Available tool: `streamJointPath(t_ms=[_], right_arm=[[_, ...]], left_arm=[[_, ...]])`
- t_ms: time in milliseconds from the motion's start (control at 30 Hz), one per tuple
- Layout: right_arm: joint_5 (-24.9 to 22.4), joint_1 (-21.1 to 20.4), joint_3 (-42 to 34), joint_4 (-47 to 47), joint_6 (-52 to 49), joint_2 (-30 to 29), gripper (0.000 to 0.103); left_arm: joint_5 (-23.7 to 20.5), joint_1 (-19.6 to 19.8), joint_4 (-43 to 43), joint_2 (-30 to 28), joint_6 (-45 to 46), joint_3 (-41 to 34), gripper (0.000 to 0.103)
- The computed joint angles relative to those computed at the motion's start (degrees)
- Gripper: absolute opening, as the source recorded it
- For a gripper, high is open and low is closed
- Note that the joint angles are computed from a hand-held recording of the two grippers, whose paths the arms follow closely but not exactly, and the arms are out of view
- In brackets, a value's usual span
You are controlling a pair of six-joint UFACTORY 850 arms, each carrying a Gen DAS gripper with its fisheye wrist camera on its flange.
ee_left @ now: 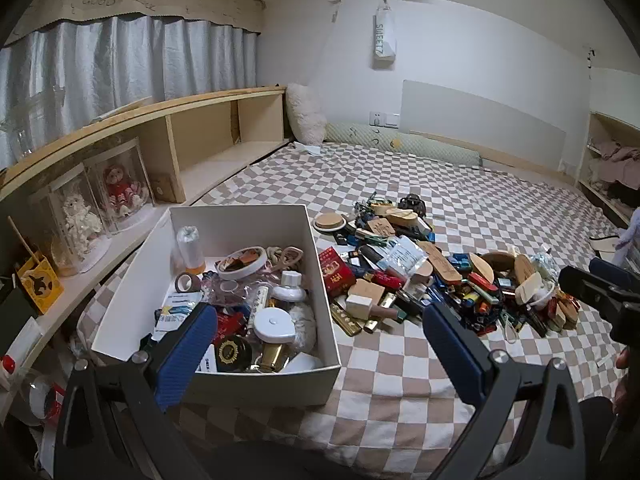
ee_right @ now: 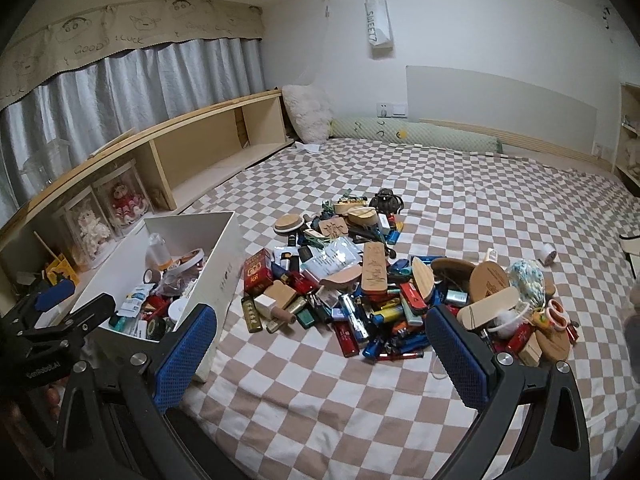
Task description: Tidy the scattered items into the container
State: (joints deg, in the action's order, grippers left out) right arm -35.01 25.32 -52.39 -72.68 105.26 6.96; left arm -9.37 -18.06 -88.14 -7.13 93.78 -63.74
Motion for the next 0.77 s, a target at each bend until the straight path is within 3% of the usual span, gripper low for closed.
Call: streamJointPath(t_ms=[767], right_arm=[[-0.01, 1.22, 1.07, 0.09, 2.56, -0.44, 0.103]], left_arm=[[-1.06, -0.1, -4.63, 0.08, 5.01, 0.93, 0.103]])
